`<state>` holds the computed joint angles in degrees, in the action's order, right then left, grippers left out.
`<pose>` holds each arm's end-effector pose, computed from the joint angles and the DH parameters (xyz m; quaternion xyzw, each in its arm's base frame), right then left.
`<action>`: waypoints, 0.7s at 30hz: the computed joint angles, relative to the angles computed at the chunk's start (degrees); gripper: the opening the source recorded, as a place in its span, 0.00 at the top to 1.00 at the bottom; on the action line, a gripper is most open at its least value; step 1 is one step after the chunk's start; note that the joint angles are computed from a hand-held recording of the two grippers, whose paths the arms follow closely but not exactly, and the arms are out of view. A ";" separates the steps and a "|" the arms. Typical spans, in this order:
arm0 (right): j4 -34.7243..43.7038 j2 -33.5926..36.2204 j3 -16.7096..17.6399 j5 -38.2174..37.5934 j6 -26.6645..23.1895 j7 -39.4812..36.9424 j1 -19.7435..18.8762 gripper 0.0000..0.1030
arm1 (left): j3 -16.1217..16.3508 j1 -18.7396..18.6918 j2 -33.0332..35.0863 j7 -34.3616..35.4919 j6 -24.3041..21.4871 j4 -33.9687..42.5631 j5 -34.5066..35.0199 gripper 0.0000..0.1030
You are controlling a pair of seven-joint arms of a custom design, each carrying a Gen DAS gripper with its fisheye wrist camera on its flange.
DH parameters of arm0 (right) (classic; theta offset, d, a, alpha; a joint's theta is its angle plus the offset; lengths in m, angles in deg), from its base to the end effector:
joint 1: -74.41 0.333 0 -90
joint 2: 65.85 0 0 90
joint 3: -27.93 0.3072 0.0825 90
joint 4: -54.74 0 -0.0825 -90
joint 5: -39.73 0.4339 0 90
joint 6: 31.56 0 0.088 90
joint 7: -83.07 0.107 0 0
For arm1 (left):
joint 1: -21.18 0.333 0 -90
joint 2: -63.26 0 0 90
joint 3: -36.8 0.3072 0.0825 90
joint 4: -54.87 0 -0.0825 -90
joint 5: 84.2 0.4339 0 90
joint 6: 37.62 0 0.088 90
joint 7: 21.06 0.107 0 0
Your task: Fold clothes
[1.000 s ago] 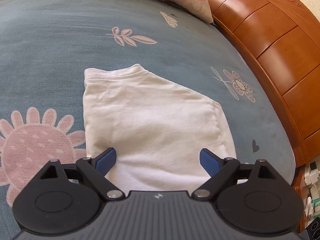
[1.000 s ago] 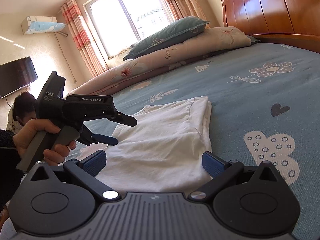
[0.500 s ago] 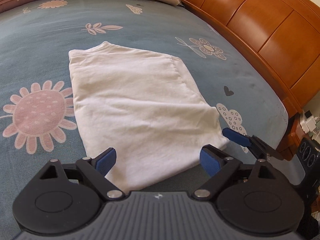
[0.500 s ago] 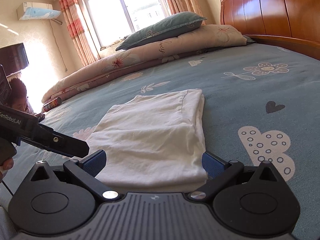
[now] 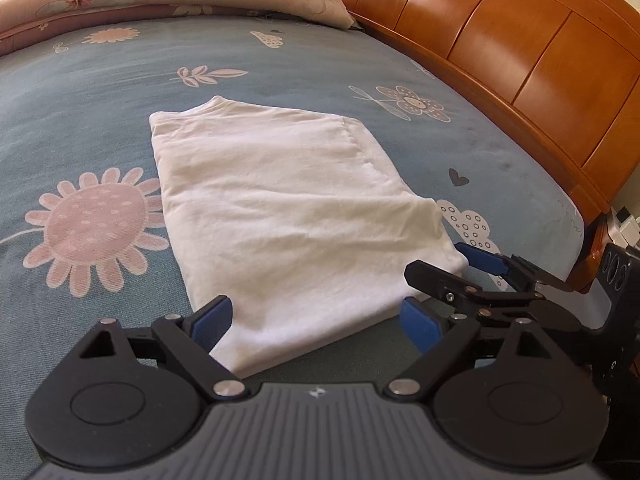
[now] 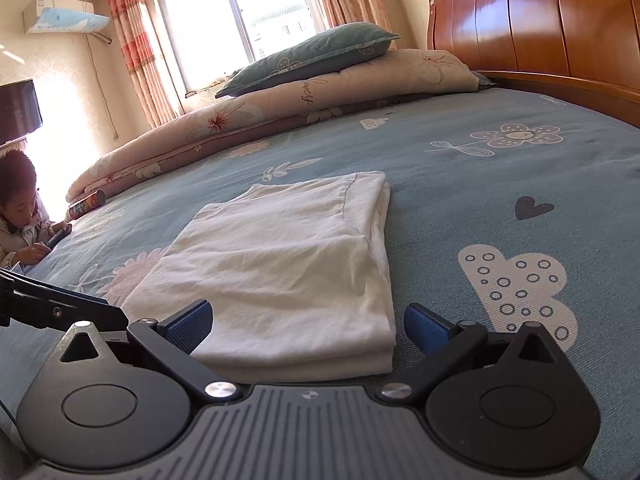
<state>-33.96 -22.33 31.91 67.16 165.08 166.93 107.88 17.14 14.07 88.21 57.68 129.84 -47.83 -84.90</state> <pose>0.6536 0.4178 0.2905 -0.6535 0.5505 -0.1832 0.4861 0.6672 -0.3057 0.3672 -0.5998 0.7162 -0.3437 0.0955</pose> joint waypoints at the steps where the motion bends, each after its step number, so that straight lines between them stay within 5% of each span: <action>1: 0.01 -0.02 -0.74 0.48 -0.01 -0.06 0.65 0.00 | -0.25 0.32 0.36 -0.33 -0.45 -0.02 -0.68 0.12; 8: -0.12 -0.48 -9.35 5.01 -2.97 0.16 7.73 0.00 | -7.65 7.74 -1.46 3.89 3.85 -4.41 -9.43 0.12; 11: -3.12 -2.75 -4.36 2.88 -0.72 0.27 3.79 0.00 | -6.03 6.74 -2.05 3.07 6.98 -4.06 -8.67 0.12; 15: -7.03 -5.02 2.18 -1.36 1.68 0.26 -1.65 0.00 | -10.36 10.38 3.39 4.53 7.66 1.77 -9.43 0.12; 18: -9.14 -6.09 2.27 -1.82 2.07 -0.66 -1.44 0.00 | -5.81 6.37 6.82 -0.35 3.64 6.94 -7.68 0.12; 21: -10.78 -6.34 6.05 -4.97 3.22 0.39 -5.14 0.00 | -5.52 6.19 8.14 -1.62 2.95 7.60 -7.62 0.12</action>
<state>-44.74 -28.67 37.96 62.19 168.30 167.32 102.73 11.62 20.26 96.35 56.05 132.79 -40.22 -92.52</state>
